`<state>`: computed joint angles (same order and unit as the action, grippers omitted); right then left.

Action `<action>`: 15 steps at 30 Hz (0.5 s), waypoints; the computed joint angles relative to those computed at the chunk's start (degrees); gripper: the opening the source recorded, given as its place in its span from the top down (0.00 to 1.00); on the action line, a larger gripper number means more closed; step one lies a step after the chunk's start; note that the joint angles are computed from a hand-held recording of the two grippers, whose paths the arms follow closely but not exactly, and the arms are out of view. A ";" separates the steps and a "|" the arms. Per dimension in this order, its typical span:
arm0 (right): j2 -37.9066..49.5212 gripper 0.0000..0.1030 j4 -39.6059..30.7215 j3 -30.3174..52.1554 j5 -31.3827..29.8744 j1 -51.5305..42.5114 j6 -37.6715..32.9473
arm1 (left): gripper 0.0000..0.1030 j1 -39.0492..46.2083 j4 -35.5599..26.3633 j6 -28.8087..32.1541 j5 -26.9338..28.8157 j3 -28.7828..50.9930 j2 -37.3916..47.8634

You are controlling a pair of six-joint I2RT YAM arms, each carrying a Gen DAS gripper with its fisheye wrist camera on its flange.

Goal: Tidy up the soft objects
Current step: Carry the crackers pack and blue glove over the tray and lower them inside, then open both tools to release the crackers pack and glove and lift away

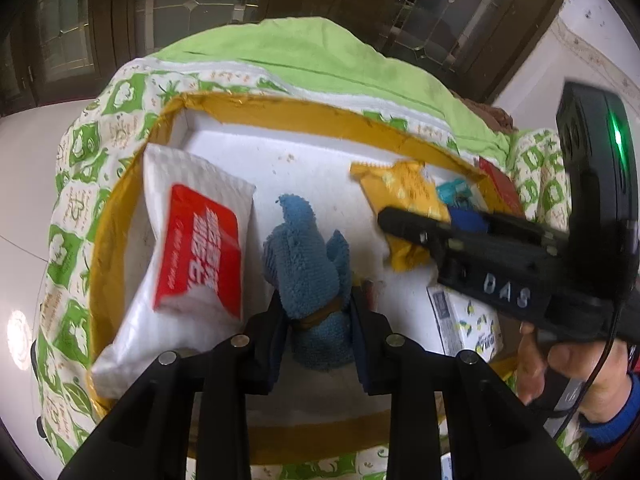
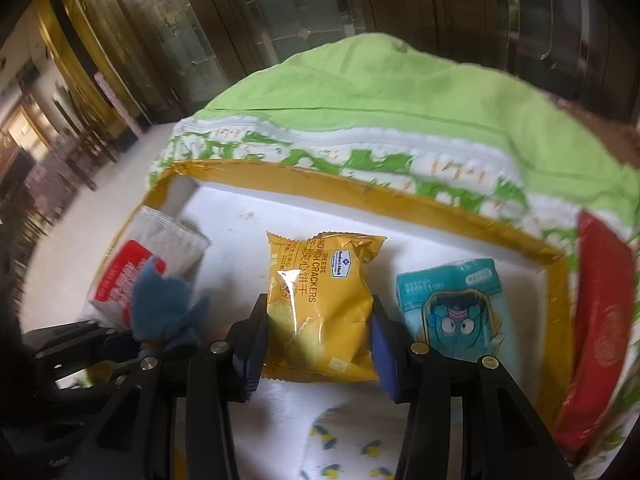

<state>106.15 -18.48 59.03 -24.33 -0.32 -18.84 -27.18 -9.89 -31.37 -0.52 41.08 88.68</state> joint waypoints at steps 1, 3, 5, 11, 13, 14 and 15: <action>-0.16 0.51 0.24 -0.09 0.24 -0.08 -0.13 | 0.73 -0.59 -0.07 -0.22 0.09 -0.19 -0.15; 0.16 0.51 -0.53 0.46 -0.18 -0.72 -0.15 | 0.73 -2.05 -0.33 -0.37 -0.28 -0.62 -0.86; 0.66 0.51 -0.63 0.65 -0.40 -1.02 0.15 | 0.73 -2.62 0.12 -0.82 0.98 -1.15 -1.04; 0.09 0.51 -1.03 0.36 -1.26 -1.60 -0.07 | 0.73 -4.55 0.71 -1.99 0.03 -0.99 -1.88; 0.03 0.51 -1.03 0.26 -1.26 -1.95 -0.15 | 0.73 -3.78 0.58 -1.99 0.17 -0.99 -2.52; 0.23 0.51 -1.00 0.39 -1.25 -1.98 0.13 | 0.73 -3.22 0.18 -1.85 0.14 -0.93 -2.77; 0.35 0.51 -0.88 0.40 -1.24 -1.95 0.33 | 0.73 -2.72 -0.30 -1.60 0.26 -0.73 -2.57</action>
